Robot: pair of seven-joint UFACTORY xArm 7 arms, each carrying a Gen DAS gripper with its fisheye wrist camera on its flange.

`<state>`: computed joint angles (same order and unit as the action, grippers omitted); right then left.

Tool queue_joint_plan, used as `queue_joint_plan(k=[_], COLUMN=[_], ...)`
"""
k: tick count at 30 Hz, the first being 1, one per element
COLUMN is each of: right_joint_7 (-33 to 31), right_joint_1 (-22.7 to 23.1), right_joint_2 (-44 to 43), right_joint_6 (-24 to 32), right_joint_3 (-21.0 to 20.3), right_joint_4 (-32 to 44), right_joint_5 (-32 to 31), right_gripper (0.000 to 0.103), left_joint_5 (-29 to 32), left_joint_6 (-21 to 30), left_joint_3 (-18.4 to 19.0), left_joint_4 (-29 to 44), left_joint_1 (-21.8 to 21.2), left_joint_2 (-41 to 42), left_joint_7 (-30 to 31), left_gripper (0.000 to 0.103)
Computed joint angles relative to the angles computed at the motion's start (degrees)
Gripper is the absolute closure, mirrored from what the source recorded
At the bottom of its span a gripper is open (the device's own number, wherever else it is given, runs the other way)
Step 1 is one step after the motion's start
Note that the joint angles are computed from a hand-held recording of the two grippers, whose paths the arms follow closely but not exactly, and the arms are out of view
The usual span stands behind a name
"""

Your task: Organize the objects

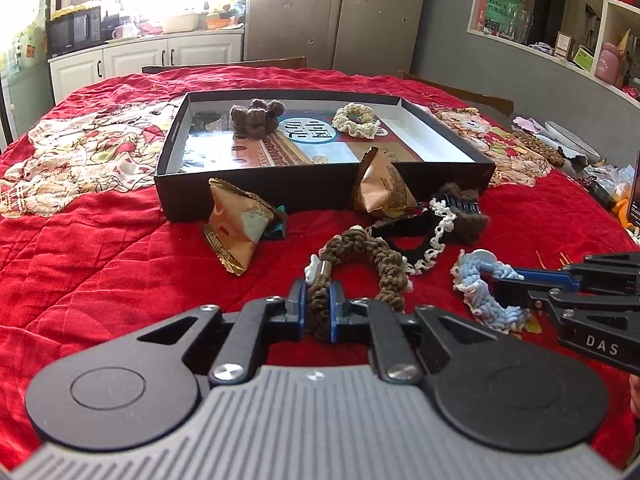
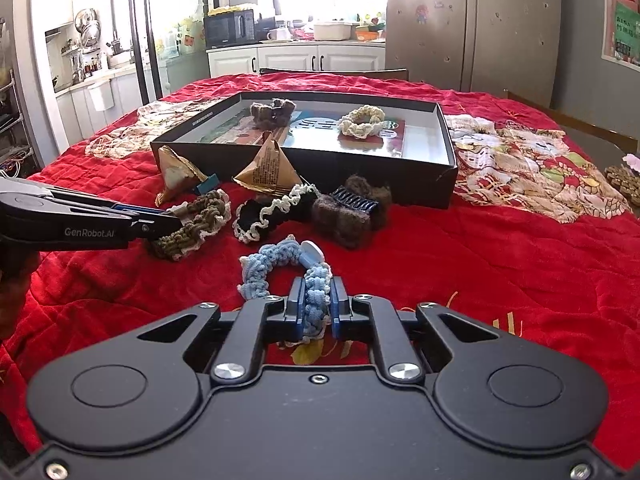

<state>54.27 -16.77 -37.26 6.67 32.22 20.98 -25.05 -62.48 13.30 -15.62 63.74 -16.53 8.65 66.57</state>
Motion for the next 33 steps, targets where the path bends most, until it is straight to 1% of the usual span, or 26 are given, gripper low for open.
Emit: queue_joint_plan(k=[3,7,16,22,33], right_joint_7=[0.04,-0.25,-1.04,-1.93,-3.87], right_joint_1=[0.01,0.27,0.22,0.32,-0.85], right_joint_2=[-0.48,-1.34,-3.99,-5.68,-6.67], right_joint_6=[-0.01,0.15,0.35,0.33,0.13], right_joint_3=[0.07,-0.07,-0.09,-0.21,0.37], right_joint_4=[-0.03,-0.04,-0.16,-0.25,0.98], right_joint_5=[-0.15,-0.18,-0.18,0.28,0.58], right_gripper=[0.091,0.092,0.092,0.092,0.092], left_joint_5=[-0.28,-2.49,-6.47,-7.92,-11.53], left_joint_6=[0.41,1.14,2.0,2.74,3.22], left_joint_3=[0.01,0.1,1.3,2.21,2.95], left_joint_4=[-0.03,-0.18,-0.64,-0.38,0.62], left_joint_1=[0.13,0.17,-1.08,-1.88,-2.67], left_joint_2=[-0.28,-1.03,-3.07,-3.78,-4.47], left_joint_7=[0.32,2.52,6.92,8.42,12.29], left_gripper=[0.09,0.09,0.09,0.09,0.09])
